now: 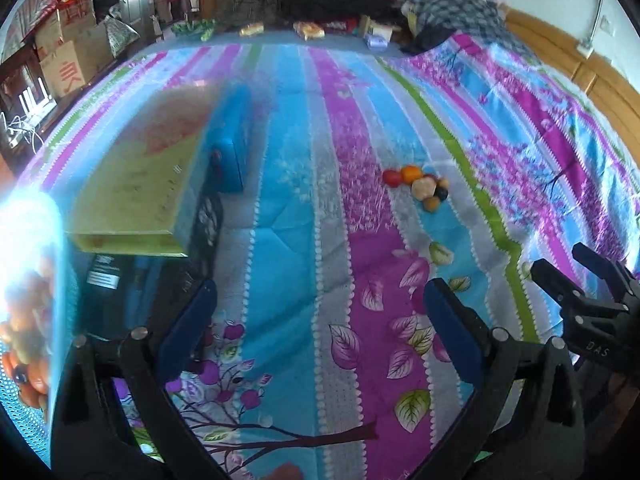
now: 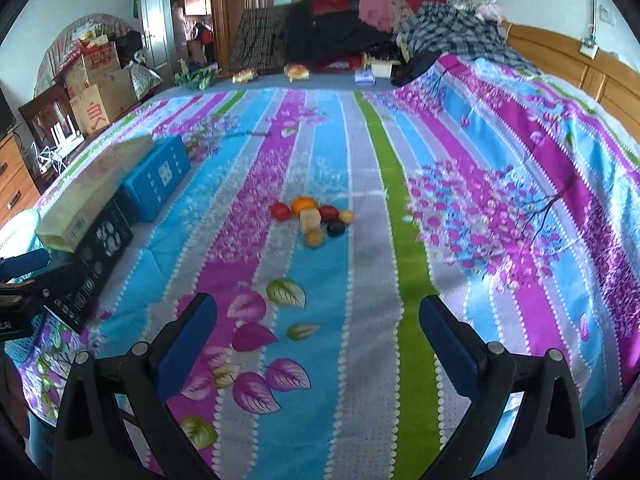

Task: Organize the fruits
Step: 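Move both open tools back from the basket toward the fruit cluster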

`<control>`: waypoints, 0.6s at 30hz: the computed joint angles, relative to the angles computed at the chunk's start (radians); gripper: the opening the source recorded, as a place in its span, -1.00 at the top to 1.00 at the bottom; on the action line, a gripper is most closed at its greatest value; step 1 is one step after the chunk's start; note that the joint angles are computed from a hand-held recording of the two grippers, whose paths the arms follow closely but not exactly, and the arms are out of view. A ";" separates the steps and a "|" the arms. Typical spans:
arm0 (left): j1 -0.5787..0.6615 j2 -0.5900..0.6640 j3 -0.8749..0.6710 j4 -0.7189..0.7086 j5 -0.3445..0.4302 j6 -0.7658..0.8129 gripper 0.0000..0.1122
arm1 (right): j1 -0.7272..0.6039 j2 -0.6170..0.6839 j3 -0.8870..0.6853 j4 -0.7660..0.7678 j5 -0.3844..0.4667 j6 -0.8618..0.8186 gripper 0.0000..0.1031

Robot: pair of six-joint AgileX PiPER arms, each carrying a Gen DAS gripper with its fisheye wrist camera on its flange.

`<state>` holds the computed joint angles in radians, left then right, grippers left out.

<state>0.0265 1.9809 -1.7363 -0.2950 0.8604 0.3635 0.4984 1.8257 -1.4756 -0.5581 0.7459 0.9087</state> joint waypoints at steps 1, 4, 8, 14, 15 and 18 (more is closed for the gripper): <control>-0.004 0.011 -0.002 0.008 -0.001 -0.007 -0.83 | -0.005 0.003 0.014 0.008 -0.015 -0.005 -0.99; -0.018 0.049 -0.013 0.037 0.004 -0.028 -0.83 | -0.022 0.022 0.051 0.033 -0.058 -0.026 -0.99; -0.037 0.104 -0.023 0.065 0.004 -0.037 -0.83 | -0.052 0.064 0.097 0.046 -0.113 -0.049 -0.99; -0.059 0.175 -0.054 0.096 0.018 -0.057 -0.83 | -0.093 0.134 0.140 0.020 -0.171 -0.051 -0.98; -0.061 0.179 -0.052 0.097 0.013 -0.058 -0.83 | -0.100 0.133 0.158 0.014 -0.195 -0.038 -0.98; -0.066 0.197 -0.047 0.083 -0.007 -0.042 -0.83 | -0.105 0.137 0.184 -0.033 -0.230 0.005 -0.98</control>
